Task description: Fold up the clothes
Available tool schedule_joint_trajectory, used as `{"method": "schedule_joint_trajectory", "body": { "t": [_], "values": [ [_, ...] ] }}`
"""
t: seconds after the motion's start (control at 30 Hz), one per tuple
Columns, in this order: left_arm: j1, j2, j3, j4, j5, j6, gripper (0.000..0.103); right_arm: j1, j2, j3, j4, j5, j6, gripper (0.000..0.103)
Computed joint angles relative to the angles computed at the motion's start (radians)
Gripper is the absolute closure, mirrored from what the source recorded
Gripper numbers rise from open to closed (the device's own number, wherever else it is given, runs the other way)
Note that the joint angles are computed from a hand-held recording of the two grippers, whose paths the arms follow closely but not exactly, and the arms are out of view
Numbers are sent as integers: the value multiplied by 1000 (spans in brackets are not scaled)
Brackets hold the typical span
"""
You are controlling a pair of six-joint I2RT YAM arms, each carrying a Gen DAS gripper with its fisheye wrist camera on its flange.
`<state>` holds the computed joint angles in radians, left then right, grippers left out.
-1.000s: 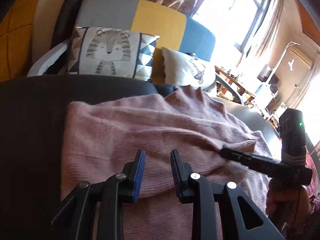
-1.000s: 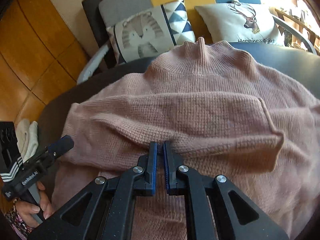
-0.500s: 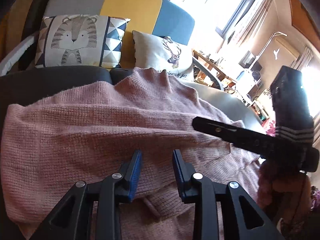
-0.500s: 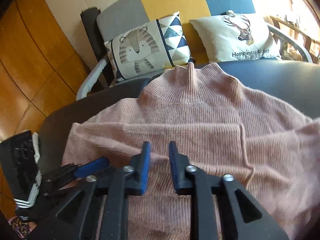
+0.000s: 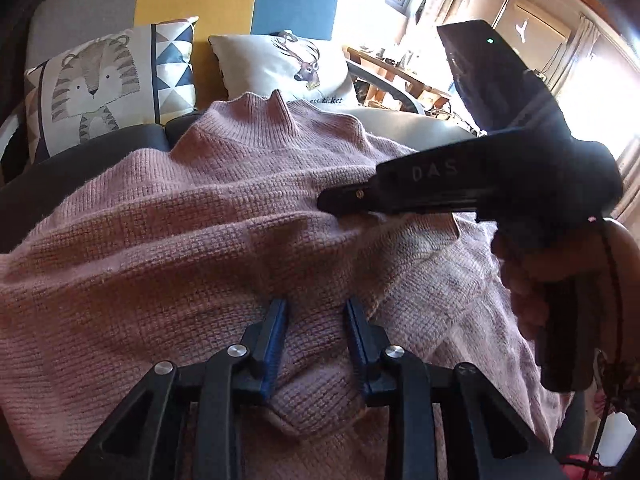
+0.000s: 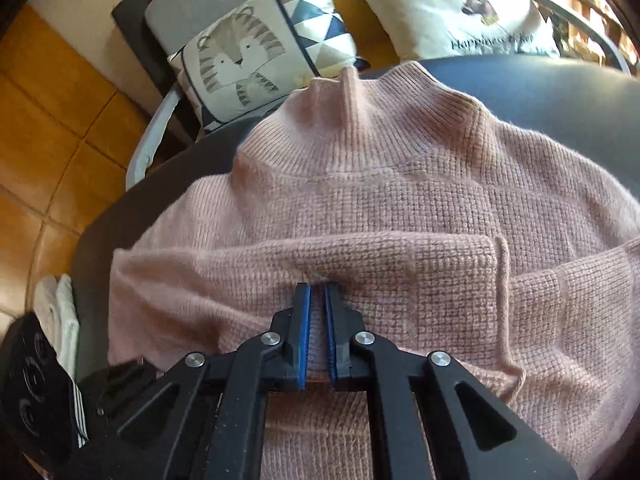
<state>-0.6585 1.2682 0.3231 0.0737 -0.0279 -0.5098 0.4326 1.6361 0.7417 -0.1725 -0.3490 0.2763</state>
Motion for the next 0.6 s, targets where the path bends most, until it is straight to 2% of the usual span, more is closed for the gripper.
{"method": "schedule_joint_trajectory", "body": {
  "t": [0.07, 0.17, 0.23, 0.3, 0.4, 0.43, 0.5, 0.6],
  "values": [
    [-17, -46, -34, -13, 4, 3, 75, 3, 8, -9, 31, 12, 2, 99],
    [-141, -90, -61, -40, -121, 7, 75, 31, 1, -36, 78, 60, 6, 100],
    [-171, -97, -42, -80, -156, 4, 76, 54, -4, -46, 97, 96, -1, 99],
    [-117, -143, -30, -99, -84, 5, 76, 64, -20, -52, 91, 112, -8, 99],
    [-80, -170, 0, -80, -76, 9, 76, 62, -31, -50, 73, 111, -29, 99],
    [-68, -177, 10, -71, -74, 9, 76, 54, -35, -56, 78, 98, -24, 99],
    [-51, -84, 64, -56, -60, 15, 76, 16, -39, -55, 70, 36, -12, 99],
    [-36, 64, 132, -35, -4, 27, 76, -79, -34, 11, -51, -101, -26, 98]
  ]
}}
